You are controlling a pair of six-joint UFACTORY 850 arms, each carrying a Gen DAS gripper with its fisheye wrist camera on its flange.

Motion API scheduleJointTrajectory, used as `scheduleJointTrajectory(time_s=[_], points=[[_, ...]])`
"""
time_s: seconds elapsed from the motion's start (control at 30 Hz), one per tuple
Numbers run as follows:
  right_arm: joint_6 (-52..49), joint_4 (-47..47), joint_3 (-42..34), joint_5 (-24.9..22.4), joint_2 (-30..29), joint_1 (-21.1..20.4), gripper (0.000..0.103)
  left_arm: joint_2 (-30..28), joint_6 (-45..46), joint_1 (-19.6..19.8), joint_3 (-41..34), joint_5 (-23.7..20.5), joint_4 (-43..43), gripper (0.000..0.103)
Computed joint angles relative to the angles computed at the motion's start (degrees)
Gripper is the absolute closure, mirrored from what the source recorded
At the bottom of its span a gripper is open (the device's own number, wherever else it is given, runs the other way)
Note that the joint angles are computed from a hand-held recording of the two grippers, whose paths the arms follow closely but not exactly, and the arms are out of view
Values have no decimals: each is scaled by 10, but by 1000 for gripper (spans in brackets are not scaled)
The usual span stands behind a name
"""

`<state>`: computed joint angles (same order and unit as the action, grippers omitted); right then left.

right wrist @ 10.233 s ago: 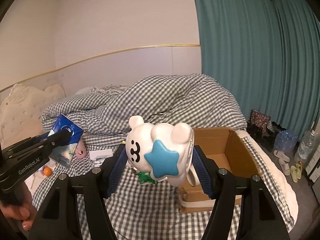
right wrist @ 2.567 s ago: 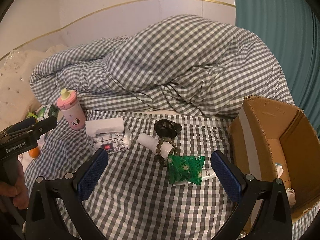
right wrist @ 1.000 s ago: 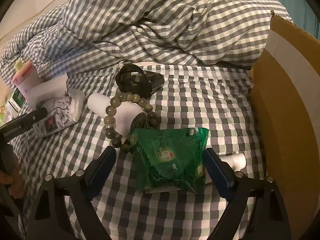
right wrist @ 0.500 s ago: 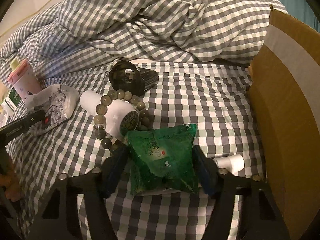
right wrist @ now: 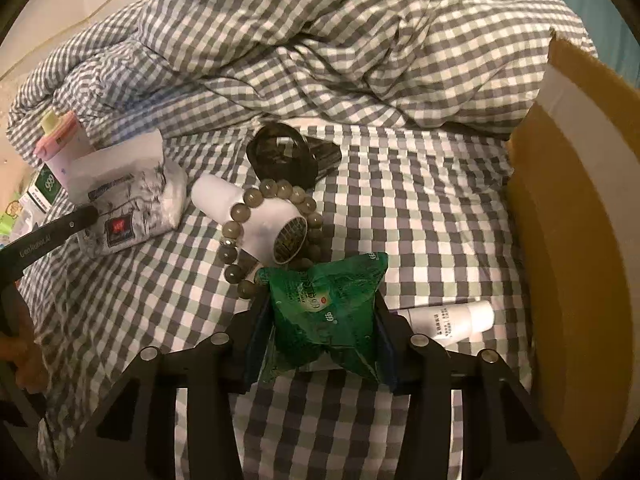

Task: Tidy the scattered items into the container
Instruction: 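Close the left gripper on the white tissue pack while the right gripper grasps the green packet, then lift both packs and carry them over the cardboard box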

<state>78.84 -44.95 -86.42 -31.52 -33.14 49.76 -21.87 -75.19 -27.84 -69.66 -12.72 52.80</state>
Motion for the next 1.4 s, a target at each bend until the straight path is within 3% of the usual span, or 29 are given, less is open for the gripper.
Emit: scheduleJointTrajectory(time_s=[0.63,1.4], points=[[72,-78,27,-40,75,41,58,109,-95,-29,47,-36,90,92],[171,-198,64,-150,191,126,58,270,-178,-109,100,-108,182,92]])
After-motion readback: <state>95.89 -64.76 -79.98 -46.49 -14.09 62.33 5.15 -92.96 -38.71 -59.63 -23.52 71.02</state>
